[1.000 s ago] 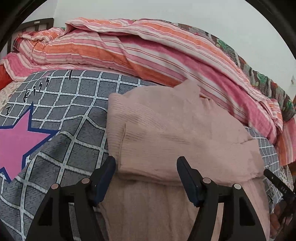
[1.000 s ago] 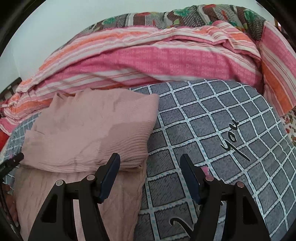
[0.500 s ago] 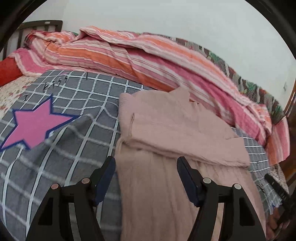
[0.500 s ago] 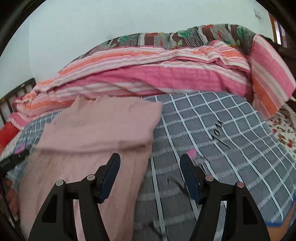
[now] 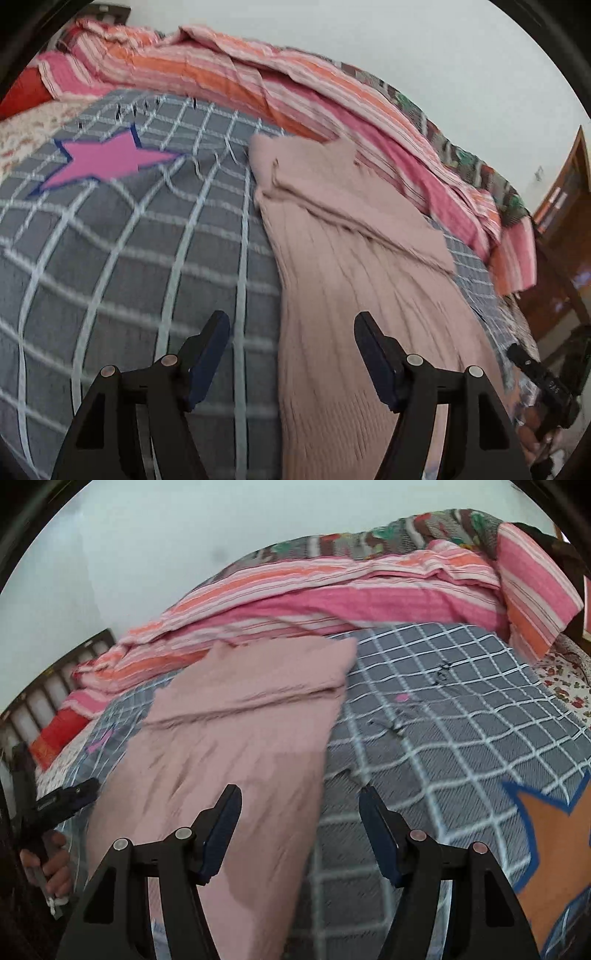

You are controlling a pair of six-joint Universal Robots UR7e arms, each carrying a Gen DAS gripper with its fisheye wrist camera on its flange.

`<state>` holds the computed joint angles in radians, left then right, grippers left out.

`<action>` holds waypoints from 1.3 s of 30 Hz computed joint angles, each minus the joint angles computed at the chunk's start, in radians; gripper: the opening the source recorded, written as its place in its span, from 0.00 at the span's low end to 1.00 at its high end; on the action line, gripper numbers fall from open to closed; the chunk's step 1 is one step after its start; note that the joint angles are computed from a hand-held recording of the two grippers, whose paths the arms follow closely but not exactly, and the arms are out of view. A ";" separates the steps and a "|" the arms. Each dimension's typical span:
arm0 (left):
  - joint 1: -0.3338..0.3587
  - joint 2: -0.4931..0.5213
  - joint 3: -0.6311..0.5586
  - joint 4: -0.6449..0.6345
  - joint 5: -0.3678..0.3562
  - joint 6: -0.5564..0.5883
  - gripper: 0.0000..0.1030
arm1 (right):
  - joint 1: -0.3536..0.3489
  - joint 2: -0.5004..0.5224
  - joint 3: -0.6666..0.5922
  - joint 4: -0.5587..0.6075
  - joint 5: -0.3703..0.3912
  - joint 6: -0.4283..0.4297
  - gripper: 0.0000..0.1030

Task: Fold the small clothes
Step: 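Grasp the sweater hem with the right gripper and lift it toward the collar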

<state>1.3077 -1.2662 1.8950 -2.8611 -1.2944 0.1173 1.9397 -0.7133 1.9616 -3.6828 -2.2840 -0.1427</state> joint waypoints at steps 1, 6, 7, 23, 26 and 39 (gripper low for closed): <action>0.003 -0.009 0.008 0.014 -0.018 -0.008 0.66 | 0.008 0.004 0.010 0.006 -0.007 0.001 0.62; 0.010 -0.056 0.055 0.076 -0.077 -0.019 0.65 | 0.014 0.021 0.038 0.099 -0.045 0.068 0.48; 0.010 -0.065 0.066 0.084 -0.085 -0.018 0.65 | 0.010 0.022 0.047 0.110 -0.048 0.091 0.47; 0.015 -0.123 0.155 0.108 -0.148 -0.061 0.11 | -0.009 0.011 0.114 0.069 0.112 0.147 0.05; 0.045 -0.145 0.159 0.046 -0.202 -0.083 0.08 | 0.000 0.003 0.156 -0.087 0.082 0.112 0.04; 0.033 -0.142 0.139 0.177 -0.138 -0.092 0.08 | -0.008 0.004 0.159 -0.025 0.061 0.124 0.14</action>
